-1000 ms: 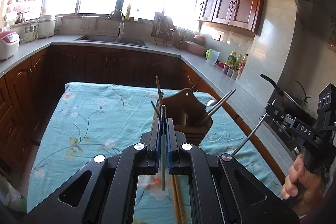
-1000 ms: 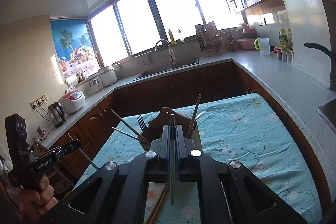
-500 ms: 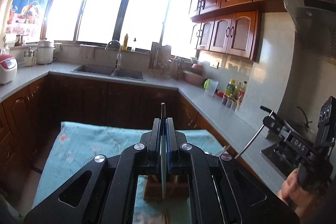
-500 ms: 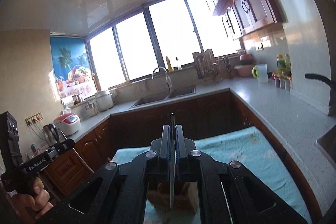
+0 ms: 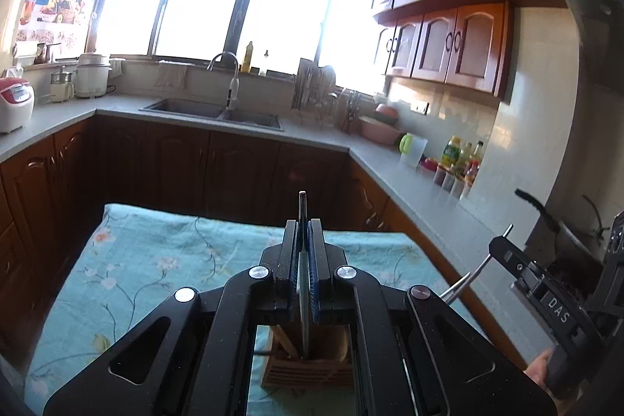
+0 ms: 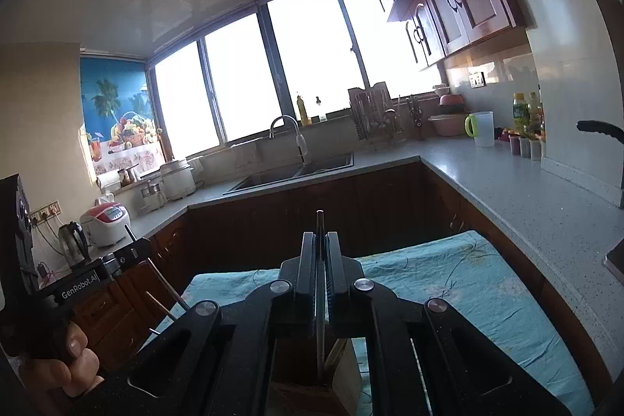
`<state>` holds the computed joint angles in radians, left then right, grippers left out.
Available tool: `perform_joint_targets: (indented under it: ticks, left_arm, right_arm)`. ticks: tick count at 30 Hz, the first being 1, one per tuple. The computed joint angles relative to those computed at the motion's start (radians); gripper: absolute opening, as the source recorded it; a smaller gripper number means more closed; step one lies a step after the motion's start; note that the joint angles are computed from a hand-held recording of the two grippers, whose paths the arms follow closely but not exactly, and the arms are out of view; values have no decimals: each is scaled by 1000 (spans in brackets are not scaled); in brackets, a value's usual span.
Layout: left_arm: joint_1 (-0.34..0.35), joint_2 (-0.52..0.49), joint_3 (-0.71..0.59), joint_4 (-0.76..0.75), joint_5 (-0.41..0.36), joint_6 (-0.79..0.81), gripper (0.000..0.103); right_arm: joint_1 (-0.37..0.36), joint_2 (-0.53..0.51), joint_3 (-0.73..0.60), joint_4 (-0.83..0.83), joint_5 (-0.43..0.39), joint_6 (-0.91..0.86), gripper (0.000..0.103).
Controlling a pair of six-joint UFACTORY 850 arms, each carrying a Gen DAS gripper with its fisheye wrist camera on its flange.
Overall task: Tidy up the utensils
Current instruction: 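Lower both chopsticks into the holder and open both tools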
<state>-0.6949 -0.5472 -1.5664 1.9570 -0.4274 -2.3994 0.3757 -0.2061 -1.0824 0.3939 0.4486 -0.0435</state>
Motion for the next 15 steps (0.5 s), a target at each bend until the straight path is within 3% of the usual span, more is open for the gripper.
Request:
perform_joint_targets:
  ticks: [6,15]
  left_arm:
    - [5,-21,16,-4,48,-17,4]
    - [-4,-43,-2,-123,51,125,5]
  right_arm:
    - [-8,-32,12,-39,-23,60,4]
    - [-16,-50,14,-90,-65,125,5]
